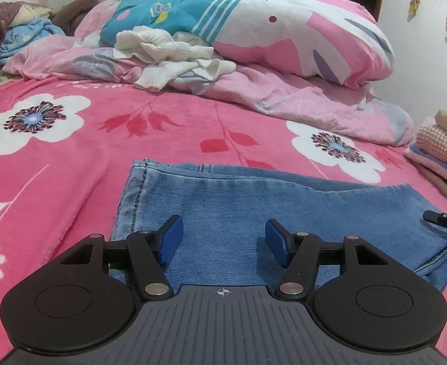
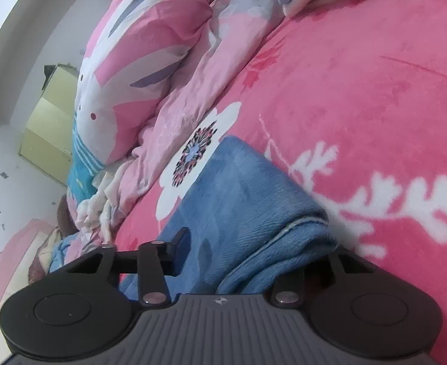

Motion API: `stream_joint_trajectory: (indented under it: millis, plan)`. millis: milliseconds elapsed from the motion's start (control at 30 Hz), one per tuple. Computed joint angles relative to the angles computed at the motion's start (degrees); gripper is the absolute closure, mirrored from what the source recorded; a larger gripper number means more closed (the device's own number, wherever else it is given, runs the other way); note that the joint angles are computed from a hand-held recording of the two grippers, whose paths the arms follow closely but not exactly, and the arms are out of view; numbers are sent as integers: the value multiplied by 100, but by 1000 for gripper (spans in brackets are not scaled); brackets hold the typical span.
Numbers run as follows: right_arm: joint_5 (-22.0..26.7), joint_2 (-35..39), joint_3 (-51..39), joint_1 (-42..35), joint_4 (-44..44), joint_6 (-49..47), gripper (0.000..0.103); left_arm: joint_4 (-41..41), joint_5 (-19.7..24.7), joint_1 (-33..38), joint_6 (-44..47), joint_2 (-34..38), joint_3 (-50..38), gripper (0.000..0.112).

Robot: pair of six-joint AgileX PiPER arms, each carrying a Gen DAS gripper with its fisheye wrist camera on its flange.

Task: Fold clothes
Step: 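Grasp the folded jeans leg end with the right gripper, then lift the jeans leg end up with the right gripper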

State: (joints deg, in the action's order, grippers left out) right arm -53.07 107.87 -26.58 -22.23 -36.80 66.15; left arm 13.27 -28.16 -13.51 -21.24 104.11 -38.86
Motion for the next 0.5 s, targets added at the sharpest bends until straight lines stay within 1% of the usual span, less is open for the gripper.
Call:
stream_joint_trajectory:
  millis: [67,133,267,400,500]
  plan:
    - [31,-27,47,23,61,-156,70,-59,38,-25,43,-8,-11,52]
    - [105,-50,21,-11,-40,-125,73,-104,75,-45,78,-15,-23,51]
    - [387,-119,-150,-50,-357,112,73,-158,137,-67,117,-29,-42,51]
    - [738,-268,-270,25,-492,234,73,-341,138,-121,314,-18,-38,51]
    - [1213,-545,-281,265,-249,11,78,-568,125,-185,562,-7,-27,51]
